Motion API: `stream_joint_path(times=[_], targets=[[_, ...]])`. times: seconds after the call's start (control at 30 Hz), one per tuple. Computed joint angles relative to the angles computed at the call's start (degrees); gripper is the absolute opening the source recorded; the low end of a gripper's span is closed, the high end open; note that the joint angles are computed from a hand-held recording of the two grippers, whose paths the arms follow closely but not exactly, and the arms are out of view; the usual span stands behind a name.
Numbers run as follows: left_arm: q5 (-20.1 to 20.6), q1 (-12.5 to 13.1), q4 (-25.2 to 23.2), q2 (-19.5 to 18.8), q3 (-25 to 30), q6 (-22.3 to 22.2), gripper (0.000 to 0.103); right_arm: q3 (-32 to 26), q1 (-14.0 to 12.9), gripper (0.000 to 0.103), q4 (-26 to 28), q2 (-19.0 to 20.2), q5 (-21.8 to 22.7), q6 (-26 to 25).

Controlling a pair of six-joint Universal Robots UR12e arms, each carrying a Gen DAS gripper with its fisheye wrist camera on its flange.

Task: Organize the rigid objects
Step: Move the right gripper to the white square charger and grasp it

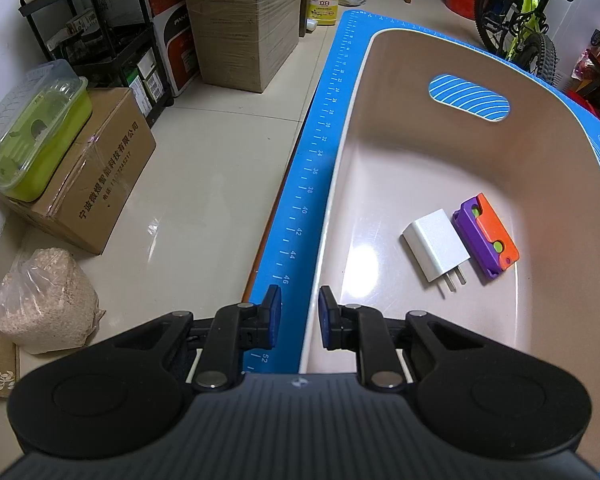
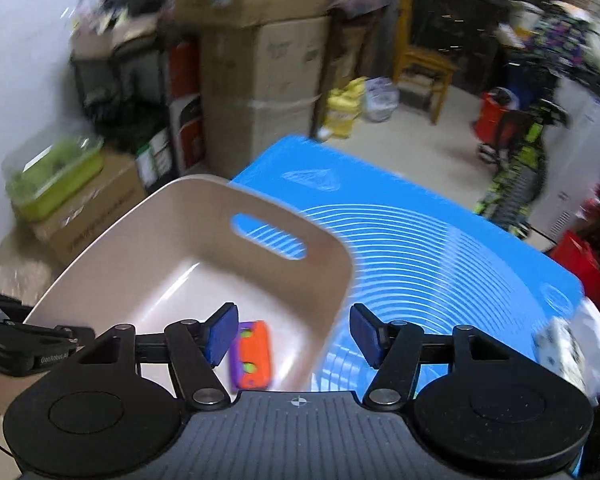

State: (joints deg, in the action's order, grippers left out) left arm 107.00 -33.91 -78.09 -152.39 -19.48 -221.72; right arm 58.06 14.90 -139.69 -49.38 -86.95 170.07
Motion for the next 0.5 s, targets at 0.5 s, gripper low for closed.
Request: stream_joint_path(times=[0.5], targets=[[-0.3, 0.0, 0.9, 0.3, -0.9, -0.1, 0.022, 18.6, -5.1, 0.073, -3.2, -8.9, -9.2, 17.2]])
